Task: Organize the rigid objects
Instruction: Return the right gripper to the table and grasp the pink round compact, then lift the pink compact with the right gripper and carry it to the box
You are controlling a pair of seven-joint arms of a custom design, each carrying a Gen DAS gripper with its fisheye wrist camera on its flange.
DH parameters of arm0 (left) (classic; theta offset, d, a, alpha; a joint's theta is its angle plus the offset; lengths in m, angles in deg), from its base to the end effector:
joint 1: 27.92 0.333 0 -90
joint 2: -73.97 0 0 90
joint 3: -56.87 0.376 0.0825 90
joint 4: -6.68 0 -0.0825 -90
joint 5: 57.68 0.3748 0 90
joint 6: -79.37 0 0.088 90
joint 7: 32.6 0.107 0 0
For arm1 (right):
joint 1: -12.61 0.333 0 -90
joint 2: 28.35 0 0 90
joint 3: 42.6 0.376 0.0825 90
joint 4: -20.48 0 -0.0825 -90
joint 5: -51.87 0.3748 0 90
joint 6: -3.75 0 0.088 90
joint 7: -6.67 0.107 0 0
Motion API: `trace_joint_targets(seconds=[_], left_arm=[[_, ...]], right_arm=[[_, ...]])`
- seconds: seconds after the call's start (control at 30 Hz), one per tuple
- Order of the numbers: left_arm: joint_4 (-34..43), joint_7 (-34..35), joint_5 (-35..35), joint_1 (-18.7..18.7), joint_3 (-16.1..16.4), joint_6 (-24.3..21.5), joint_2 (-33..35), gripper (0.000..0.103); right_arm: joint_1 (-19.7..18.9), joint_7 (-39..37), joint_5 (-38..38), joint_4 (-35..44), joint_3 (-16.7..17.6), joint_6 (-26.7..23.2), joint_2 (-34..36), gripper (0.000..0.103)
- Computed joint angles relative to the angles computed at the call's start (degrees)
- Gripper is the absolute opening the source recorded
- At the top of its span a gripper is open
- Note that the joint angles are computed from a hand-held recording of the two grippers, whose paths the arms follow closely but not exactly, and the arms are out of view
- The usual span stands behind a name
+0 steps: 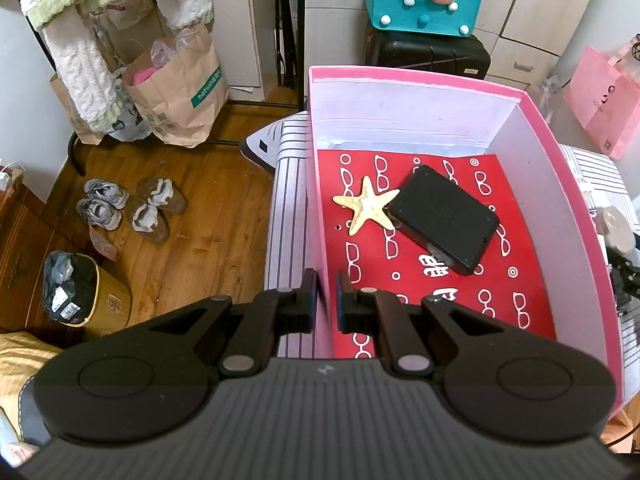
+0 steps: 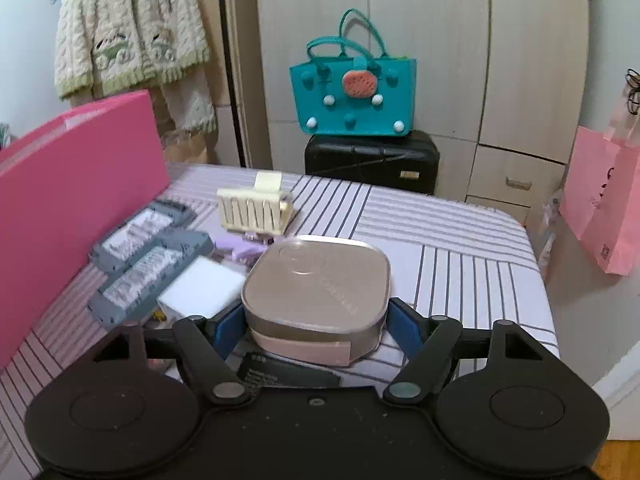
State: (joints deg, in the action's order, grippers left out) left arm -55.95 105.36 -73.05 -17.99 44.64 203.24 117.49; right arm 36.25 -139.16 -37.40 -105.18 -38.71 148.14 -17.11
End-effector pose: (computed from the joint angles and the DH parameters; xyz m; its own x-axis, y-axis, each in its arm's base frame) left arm 0.8168 0.0222 0.4596 -0.6402 -0.7657 0.0619 -0.6941 0.5420 -0.4738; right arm 0.4974 0.2683 0.3679 -0.3550 -0.9337 -0.0470 -0.5539 0.2505 -0.7940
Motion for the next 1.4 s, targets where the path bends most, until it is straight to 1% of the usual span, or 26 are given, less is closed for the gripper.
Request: trace_joint_targets(seconds=[0.07, 0.17, 0.33, 0.57, 0.77, 1.0, 1.4], left_arm=[[0.08, -0.01, 0.0, 0.02, -0.03, -0.13, 0.06, 0.008], [0.3, 0.04, -0.03, 0.07, -0.1, -0.41, 0.16, 0.008], [1.24, 0.22, -0.17, 0.2, -0.22, -1.02, 0.67, 0.008], [1.27, 1.05, -0.66, 0.52, -0.48, -1.08, 0.84, 0.008], [1.35, 1.54, -0.94, 0.62, -0.52, -1.27, 0.93, 0.008], [1.44, 1.79, -1.16, 0.65, -0.55, -1.45, 0.99, 0.008], [1.4, 1.85, -1.1, 0.62, -0.46, -1.47, 0.95, 0.008]], right_arm=[[0.14, 0.88, -0.77, -0.3, 0.08, -0.24, -0.67, 0.079], [-0.02, -0.68, 1.49, -0.24, 0.27, -0.25, -1.12, 0.079], [0.27, -2.01, 2.27, -0.12, 0.39, -0.75, -1.54, 0.079], [1.08, -6.26, 5.26, 0.65, 0.73, -2.34, -1.87, 0.079], [1.46, -8.37, 7.17, 0.82, 0.82, -3.12, -2.6, 0.079], [0.72, -12.38, 10.22, 1.05, 0.44, -1.26, -2.9, 0.078], [-0.58, -9.57, 5.61, 2.25, -0.78, 1.43, -1.48, 0.079]])
